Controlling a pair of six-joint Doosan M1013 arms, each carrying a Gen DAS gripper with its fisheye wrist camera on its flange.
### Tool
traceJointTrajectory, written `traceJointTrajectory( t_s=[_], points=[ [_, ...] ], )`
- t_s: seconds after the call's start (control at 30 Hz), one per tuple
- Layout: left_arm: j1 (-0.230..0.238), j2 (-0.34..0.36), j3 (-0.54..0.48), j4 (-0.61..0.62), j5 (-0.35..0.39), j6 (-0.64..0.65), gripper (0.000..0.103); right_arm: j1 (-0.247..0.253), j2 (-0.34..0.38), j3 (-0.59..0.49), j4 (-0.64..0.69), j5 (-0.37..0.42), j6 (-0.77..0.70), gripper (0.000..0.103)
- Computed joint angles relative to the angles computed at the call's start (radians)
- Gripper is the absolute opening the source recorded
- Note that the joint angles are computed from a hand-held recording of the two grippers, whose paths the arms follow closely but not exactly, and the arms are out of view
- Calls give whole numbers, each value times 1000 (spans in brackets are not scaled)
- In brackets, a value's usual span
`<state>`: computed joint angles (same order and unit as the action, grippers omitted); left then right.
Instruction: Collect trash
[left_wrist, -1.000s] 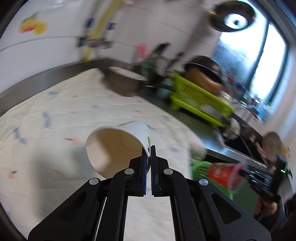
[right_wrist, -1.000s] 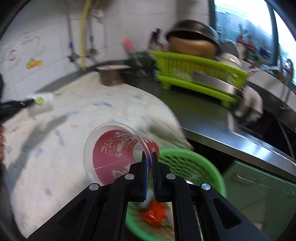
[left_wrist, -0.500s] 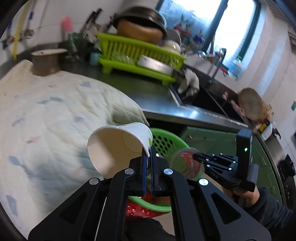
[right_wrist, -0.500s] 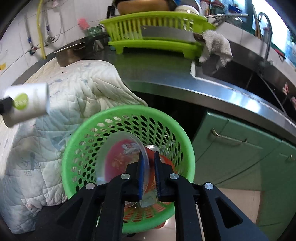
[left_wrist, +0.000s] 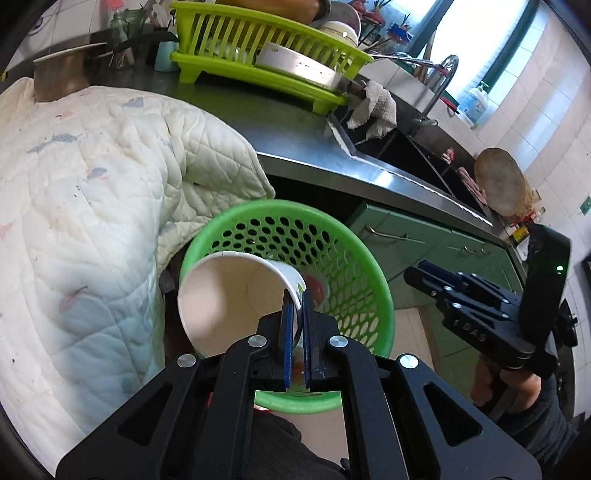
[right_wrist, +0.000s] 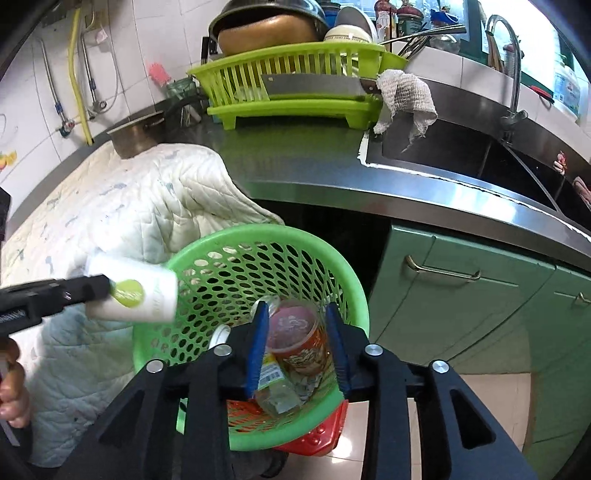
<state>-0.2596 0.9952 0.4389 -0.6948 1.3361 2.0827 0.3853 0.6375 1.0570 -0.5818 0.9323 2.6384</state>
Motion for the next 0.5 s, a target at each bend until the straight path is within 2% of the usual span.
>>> traceJointTrajectory(
  t_s=[0.1, 0.17, 0.2, 0.33, 0.5],
  points=[
    [1, 11, -20, -8, 35, -3, 8, 8, -9, 10, -8, -11, 14, 39],
    [0, 1, -2, -5, 30, 2, 34, 15, -11, 10, -12, -14, 14, 40],
    [-1, -13, 25, -6, 10, 16, 35, 19, -12, 11, -20, -14, 19, 41],
    [0, -26, 46, -16, 12, 27, 38, 29, -20, 19, -30, -32, 34, 44],
    [9, -66, 105, -35, -33, 53, 49, 44, -28, 26, -48, -41, 46, 51]
  ],
)
